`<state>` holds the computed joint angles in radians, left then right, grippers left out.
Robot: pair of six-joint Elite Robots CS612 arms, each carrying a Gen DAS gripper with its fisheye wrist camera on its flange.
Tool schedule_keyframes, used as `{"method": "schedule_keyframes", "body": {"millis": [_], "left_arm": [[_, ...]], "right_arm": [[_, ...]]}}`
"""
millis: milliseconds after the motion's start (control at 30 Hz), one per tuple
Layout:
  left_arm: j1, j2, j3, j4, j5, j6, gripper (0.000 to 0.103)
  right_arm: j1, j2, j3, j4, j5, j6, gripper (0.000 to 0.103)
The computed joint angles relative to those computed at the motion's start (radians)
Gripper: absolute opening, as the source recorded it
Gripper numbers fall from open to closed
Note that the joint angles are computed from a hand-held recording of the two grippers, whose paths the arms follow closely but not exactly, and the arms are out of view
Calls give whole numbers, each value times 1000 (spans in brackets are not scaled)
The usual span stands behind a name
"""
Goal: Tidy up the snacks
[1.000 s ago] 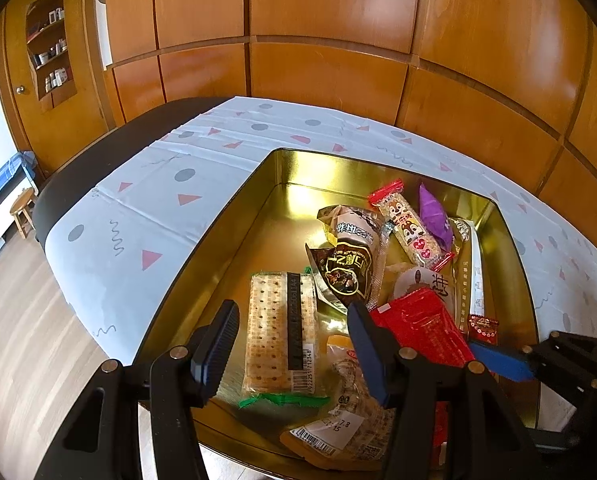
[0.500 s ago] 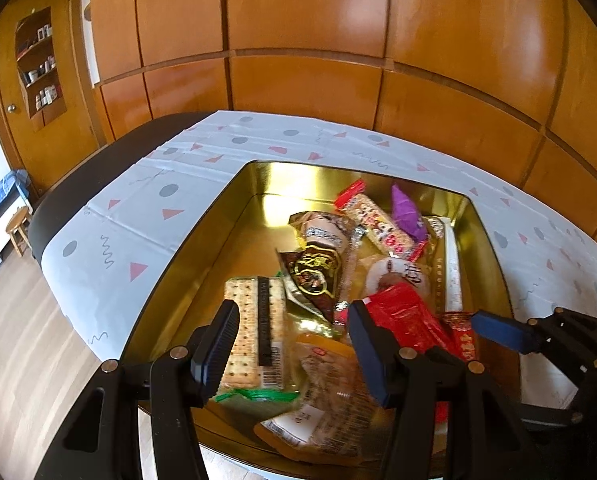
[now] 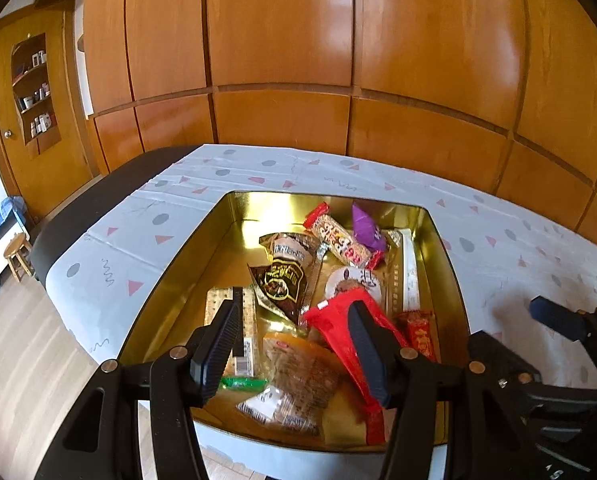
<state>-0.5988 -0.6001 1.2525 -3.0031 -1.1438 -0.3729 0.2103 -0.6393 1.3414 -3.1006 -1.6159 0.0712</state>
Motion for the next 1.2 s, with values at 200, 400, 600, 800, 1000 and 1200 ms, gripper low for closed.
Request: {"method": "schedule_keyframes", "body": {"millis": [200, 400, 600, 800, 1000, 1200], "left_arm": [[-13, -1, 18, -23, 30, 24, 68], [-15, 2, 27, -67, 19, 31, 69], [-14, 1, 28, -57, 10, 27, 69], [-14, 0, 29, -63, 11, 26, 69], [-13, 1, 28, -68, 8, 27, 69], [-13, 0, 29, -68, 8, 26, 69]], "right_arm": [[0, -7, 30, -20, -29, 31, 78], [-1, -10, 47, -17, -65, 64, 78], [1, -9, 52, -38, -86, 70, 81], [4, -8, 52, -37, -86, 56, 81], [6, -6, 50, -43, -88, 50, 81], [8, -5, 49, -44, -89, 48, 81]]}}
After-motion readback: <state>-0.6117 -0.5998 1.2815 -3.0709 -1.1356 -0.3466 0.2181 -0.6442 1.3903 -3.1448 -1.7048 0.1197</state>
